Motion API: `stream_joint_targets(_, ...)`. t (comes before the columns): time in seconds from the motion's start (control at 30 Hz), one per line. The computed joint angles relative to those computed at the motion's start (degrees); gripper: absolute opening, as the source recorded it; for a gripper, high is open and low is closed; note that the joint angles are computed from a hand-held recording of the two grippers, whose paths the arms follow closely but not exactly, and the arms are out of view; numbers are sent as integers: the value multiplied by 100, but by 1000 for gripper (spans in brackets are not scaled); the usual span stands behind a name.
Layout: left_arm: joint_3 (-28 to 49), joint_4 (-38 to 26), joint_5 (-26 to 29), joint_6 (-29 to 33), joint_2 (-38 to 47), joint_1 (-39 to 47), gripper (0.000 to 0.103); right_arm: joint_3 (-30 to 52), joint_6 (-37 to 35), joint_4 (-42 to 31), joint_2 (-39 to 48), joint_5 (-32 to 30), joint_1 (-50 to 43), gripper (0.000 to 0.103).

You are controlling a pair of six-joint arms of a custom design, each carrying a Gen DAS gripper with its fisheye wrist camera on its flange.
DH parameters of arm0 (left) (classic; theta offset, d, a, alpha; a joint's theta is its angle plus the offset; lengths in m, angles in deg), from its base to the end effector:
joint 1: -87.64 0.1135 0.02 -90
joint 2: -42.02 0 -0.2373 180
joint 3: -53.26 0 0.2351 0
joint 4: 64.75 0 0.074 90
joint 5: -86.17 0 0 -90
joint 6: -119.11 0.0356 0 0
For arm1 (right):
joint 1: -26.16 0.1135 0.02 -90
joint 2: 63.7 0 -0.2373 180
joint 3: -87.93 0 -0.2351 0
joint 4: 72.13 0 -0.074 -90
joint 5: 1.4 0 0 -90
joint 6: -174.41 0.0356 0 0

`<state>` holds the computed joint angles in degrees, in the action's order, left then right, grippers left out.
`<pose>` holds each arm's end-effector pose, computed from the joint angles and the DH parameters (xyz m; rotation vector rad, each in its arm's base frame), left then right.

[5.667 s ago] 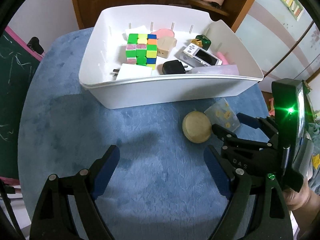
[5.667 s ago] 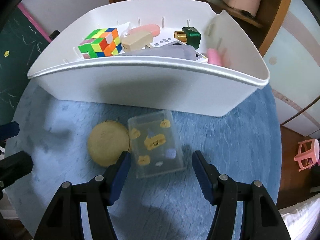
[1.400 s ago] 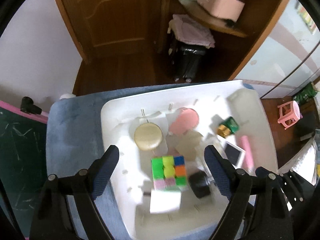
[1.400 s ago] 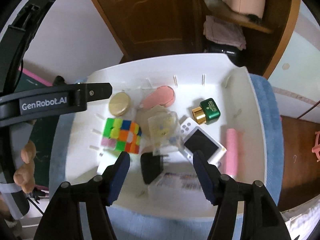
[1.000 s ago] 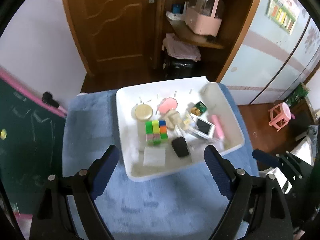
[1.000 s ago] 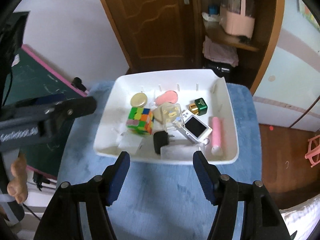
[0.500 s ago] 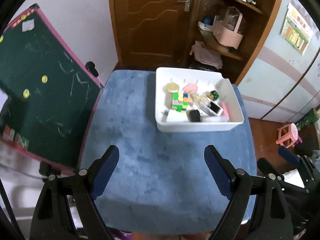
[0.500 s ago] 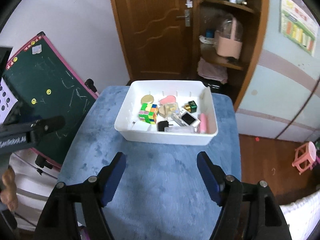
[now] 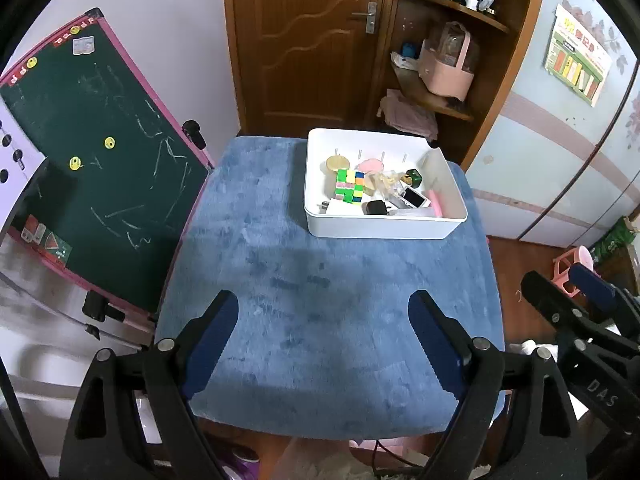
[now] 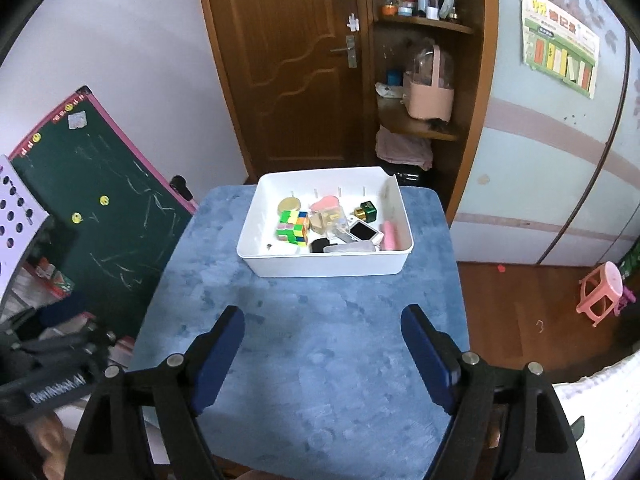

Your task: Organize rigid objects

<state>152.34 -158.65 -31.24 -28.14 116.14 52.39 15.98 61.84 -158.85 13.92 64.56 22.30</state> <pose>0.1778 -0.1056 0.3424 -0.5993 2.4780 0.0875 0.2314 -0.0011 0.3758 -0.5561 2.3998 0.3393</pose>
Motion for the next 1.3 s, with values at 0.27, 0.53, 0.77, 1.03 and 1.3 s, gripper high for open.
stream_joint_targets(0.27,-15,-373,-346,-696,-51,-619,89,-162,-296,-324,-346,-215,-169,81)
stream_joint_targets(0.53,29,-698,-628,-1112,-47,-976,89,-380,-487,-394,-680,-407,-312,81)
stream_joint_targets(0.77,174,-503,-575,-556,-31,-540,89,-317,-232,-164,-648,-147,-112,81)
stream_joint_targets(1.03,203,-249,-210,32,101,-26,89,-146,258,46,-413,394,496,81)
stream_joint_targets(1.3,146,-101,72,351,235,249,89,-62,483,73,-75,690,658,81)
